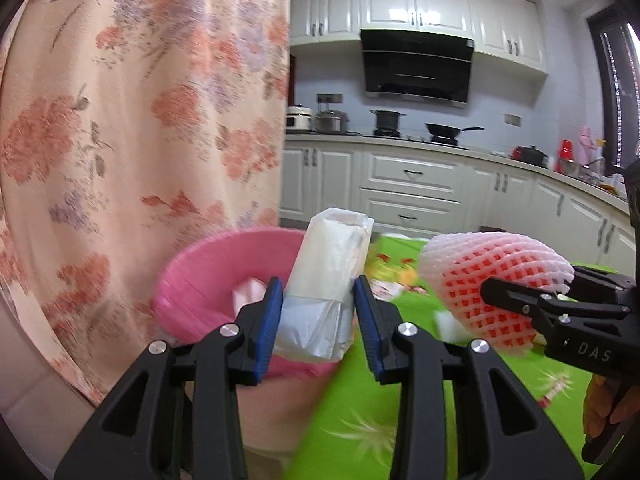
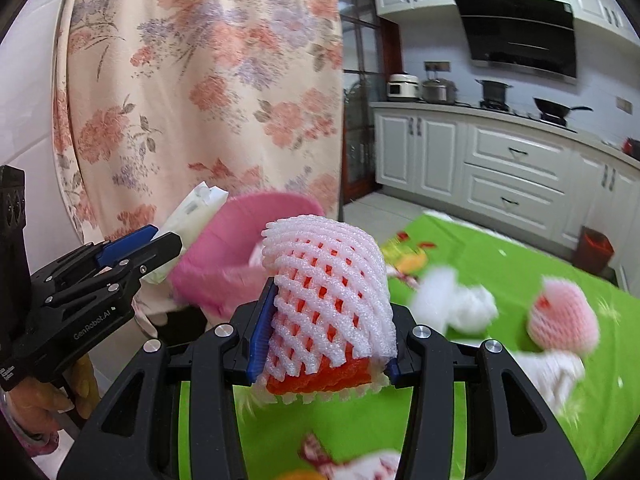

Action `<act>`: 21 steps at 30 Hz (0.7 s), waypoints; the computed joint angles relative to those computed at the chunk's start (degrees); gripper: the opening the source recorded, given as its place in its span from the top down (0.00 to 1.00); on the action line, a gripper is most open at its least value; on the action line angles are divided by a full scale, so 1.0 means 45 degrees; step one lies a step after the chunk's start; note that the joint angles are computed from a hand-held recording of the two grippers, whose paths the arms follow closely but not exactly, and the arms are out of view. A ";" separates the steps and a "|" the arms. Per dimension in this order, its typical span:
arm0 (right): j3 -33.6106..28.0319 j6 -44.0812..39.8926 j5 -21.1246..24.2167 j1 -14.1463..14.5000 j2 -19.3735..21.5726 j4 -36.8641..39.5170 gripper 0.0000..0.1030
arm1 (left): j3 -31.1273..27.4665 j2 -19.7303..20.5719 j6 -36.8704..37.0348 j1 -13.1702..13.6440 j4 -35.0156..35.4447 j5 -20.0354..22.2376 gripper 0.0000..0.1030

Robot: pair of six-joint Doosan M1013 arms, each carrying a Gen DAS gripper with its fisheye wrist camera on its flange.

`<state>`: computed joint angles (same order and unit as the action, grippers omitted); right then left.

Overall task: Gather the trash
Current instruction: 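Carry tissue pack in left tool and fruit net in right tool to bin, then open both tools to drop tissue pack and fruit net into bin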

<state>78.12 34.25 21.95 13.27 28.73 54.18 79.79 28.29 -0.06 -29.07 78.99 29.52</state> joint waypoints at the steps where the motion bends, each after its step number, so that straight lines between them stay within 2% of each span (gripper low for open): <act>1: -0.0295 0.0041 0.0112 0.0045 0.0161 -0.0009 0.58 | -0.0090 0.0030 0.0219 0.0111 -0.0155 -0.0048 0.65; 7: -0.1907 0.0917 0.0854 0.0259 0.1057 -0.0483 0.58 | -0.0649 0.0297 0.0429 0.0582 -0.0326 0.0267 0.64; 16: -0.4287 0.2641 0.1788 0.0562 0.2488 -0.1762 0.56 | -0.1564 0.0953 0.1442 0.1261 -0.1705 0.0312 0.63; 19: -0.5042 0.2997 0.2227 0.0635 0.2954 -0.2024 0.53 | -0.1821 0.1165 0.1444 0.1497 -0.2043 0.0342 0.63; 21: -0.5550 0.3118 0.2547 0.0689 0.3271 -0.2188 0.50 | -0.2002 0.1311 0.1515 0.1666 -0.2271 0.0264 0.59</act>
<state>53.14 48.28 33.41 16.38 43.45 44.34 70.78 34.19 6.76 -21.58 68.76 30.71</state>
